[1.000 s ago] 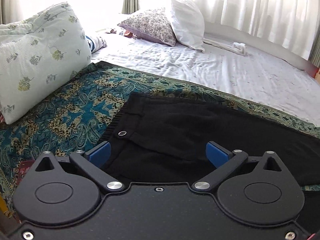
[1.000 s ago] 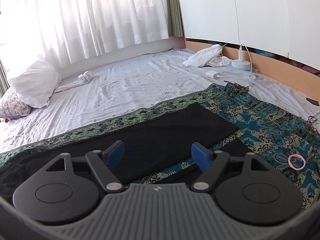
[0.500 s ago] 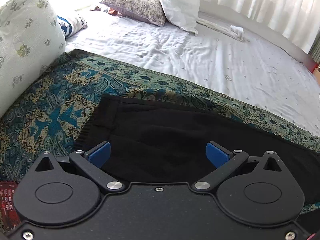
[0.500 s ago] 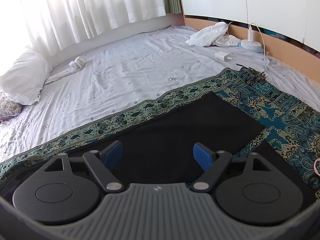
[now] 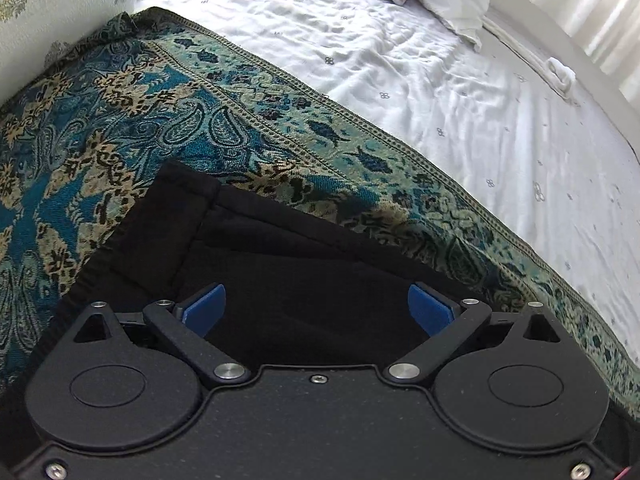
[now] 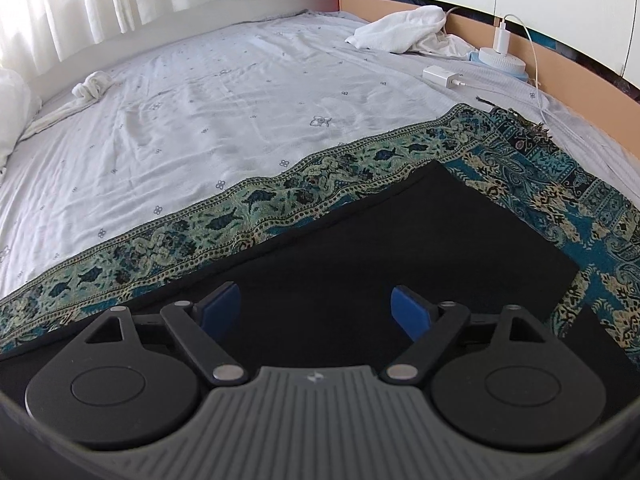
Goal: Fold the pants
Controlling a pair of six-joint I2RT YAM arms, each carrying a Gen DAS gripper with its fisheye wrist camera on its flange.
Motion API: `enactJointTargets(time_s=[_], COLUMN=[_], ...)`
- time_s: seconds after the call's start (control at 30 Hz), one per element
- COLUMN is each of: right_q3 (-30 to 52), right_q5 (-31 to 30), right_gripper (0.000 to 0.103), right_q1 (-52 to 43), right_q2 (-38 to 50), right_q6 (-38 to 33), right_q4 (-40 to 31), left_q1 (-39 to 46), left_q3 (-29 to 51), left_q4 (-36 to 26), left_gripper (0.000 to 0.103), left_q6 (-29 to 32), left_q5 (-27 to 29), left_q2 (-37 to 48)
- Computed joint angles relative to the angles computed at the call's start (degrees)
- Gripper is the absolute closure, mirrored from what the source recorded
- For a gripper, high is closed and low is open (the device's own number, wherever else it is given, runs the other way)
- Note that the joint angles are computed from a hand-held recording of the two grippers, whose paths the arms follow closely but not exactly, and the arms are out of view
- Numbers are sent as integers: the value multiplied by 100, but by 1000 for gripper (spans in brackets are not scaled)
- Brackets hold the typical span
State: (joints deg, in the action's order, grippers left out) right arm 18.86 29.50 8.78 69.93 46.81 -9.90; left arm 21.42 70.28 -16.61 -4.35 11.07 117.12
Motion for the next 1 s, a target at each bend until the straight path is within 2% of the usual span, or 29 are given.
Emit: enactJointTargets(time_s=[0.13, 0.2, 0.27, 0.47, 0.6, 0.63, 0.67, 0.7, 0.73, 0.77, 0.8, 0.83, 0.87, 1.0], right_q3=[351, 603, 878, 1669, 2243, 2162, 2076, 2001, 1952, 1893, 1860, 1828, 1685, 996], right_q5=[-195, -264, -267, -75, 9, -2, 32, 43, 98, 143, 218, 271, 224, -121], right_gripper=[9, 7, 6, 0, 0, 2, 7, 12, 24, 45, 59, 85, 89, 98], right_q1=[-467, -652, -796, -980, -1115, -1135, -1124, -1101, -1063, -1025, -985, -984, -1023, -1294], right_q2=[1222, 1803, 2363, 3586, 4254, 4296, 4277, 4212, 4118, 3991, 3850, 3708, 3518, 2801], right_q6=[-283, -355, -400, -454, -428, -335, -265, -286, -320, -308, -192, -68, -31, -105], right_q4=[907, 1201, 1413, 1615, 1304, 1465, 1573, 1619, 1586, 1525, 1350, 1148, 1149, 1376], left_q1=[-202, -344, -507, -795, -890, -891, -889, -892, -882, -876, -866, -869, -857, -808], left_q3=[620, 805, 727, 944, 859, 791, 720, 615, 480, 336, 196, 58, -40, -492], left_q4=[42, 111, 433, 574, 678, 711, 751, 811, 896, 976, 1048, 1095, 1110, 1275], left_gripper=[5, 2, 0, 0, 1, 4, 7, 16, 29, 37, 60, 83, 89, 101], left_q6=[-443, -581, -604, -794, -801, -781, -757, -744, -714, -674, -650, -639, -605, -477], left_q5=[-312, -675, -1071, -1782, -1997, -2002, -2012, -2018, -1978, -1916, -1853, -1813, -1741, -1699], left_q2=[708, 966, 1032, 1351, 1344, 1296, 1243, 1164, 1059, 937, 815, 681, 585, 237])
